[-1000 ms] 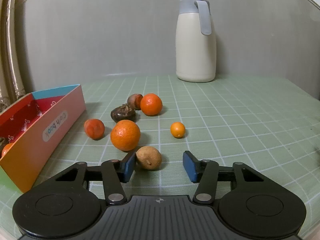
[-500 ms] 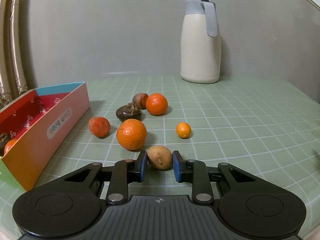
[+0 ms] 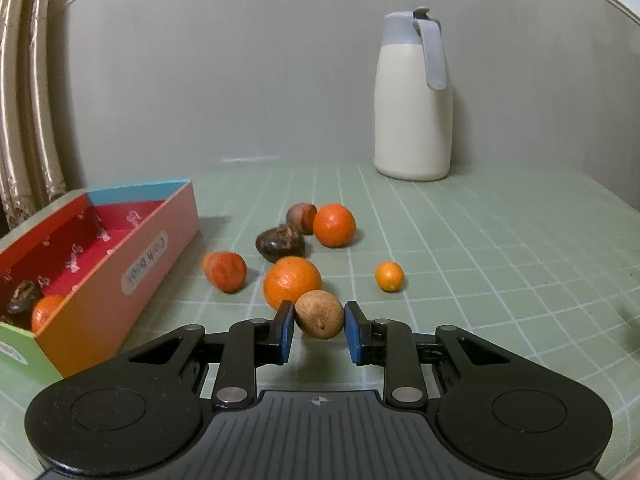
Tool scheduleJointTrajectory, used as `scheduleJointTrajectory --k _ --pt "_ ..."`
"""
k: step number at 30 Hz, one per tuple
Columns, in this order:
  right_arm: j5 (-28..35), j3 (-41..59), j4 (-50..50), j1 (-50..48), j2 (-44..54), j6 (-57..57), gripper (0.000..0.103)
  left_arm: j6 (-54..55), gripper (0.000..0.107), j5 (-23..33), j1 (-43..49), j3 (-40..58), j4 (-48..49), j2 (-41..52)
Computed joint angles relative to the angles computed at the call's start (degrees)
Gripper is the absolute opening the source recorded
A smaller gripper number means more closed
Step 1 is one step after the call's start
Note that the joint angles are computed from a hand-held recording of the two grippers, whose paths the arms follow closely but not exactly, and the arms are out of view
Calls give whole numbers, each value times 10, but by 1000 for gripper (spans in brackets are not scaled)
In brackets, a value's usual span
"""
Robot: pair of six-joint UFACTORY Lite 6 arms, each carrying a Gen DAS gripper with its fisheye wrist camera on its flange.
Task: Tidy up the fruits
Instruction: 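Carry the tan fruit with the left tool into the box and release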
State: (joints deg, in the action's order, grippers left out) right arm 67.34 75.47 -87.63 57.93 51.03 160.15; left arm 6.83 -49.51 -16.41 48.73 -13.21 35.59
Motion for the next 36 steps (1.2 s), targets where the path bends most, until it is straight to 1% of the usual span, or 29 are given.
scheduleJointTrajectory --k 7,11,18,22,26,31,36 --pt "-3 42 -6 1 19 -28 103 -24 27 -4 28 -17 44 -21" --pt "-8 73 -12 2 35 -46 103 -25 27 -15 45 -27 51 -33" --pt "-24 160 -22 2 79 -100 103 -18 27 -39 93 -45 58 -59" --pt "-35 226 -23 4 113 -140 103 -23 27 -35 134 -45 67 -71" --pt "-49 297 -22 4 150 -182 103 -24 27 -18 174 -30 66 -70" --pt "-66 395 -14 6 201 -238 103 -32 27 23 227 4 72 -58" --pt "-86 521 7 7 270 -310 103 -37 27 61 261 39 84 -40"
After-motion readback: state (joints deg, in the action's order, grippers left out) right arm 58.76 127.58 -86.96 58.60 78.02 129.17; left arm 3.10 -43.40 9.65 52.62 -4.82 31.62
